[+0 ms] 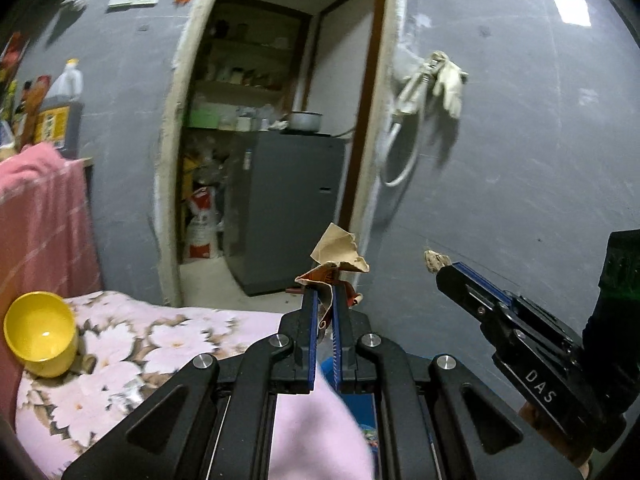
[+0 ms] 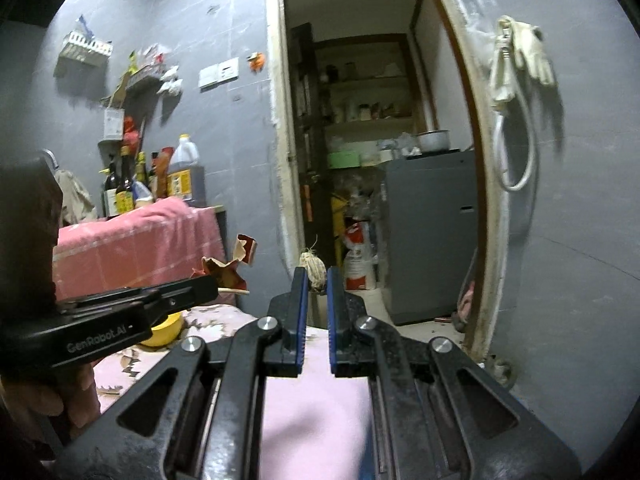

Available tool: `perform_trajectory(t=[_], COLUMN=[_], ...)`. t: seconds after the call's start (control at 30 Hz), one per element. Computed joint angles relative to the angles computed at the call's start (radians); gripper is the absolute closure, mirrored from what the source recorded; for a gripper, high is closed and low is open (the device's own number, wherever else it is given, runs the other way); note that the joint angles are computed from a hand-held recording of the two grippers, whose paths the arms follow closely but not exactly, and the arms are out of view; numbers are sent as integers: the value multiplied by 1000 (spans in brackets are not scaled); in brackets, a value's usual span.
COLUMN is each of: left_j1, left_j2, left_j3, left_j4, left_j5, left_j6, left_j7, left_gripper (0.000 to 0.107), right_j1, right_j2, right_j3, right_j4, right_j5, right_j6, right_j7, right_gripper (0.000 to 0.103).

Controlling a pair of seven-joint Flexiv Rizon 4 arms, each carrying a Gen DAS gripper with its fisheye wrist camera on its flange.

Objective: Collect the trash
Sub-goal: 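Carry both pieces over the blue basin and open both tools to drop them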

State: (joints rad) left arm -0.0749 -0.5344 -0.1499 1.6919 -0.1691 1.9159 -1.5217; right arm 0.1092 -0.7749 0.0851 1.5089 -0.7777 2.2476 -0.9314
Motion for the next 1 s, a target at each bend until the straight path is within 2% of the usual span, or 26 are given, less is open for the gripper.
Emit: perform_trajectory(t=[0.2, 0.43, 0.63, 0.77, 0.83, 1.0], left_j1=[-62, -179, -216, -229, -231, -210], left_j2=[-56, -130, -194, -241, -265, -323], left_j3=[16, 111, 148, 165, 171, 155], left_j4=[-88, -199, -284, -344, -376, -449], left_j5=[-17, -66, -72, -64, -56, -41], left_j6=[-63, -165, -268, -345, -377, -459], left_j7=[40, 82, 89, 76, 66, 52], left_gripper=[102, 102, 102, 102, 102, 102], right_j1=[-54, -108, -151, -194, -228, -253], right_j2=[-9, -41, -89, -142, -180, -245], right_j3=[-3, 2, 10, 34, 56, 41], right_j4=[4, -16, -61, -119, -168, -269], right_j5=[-16, -63, -134, -238, -342, -521], right_j6=[-4, -20, -50, -90, -115, -132], right_j7=[30, 95, 176, 280, 375, 568], right_gripper=[86, 86, 86, 86, 86, 86])
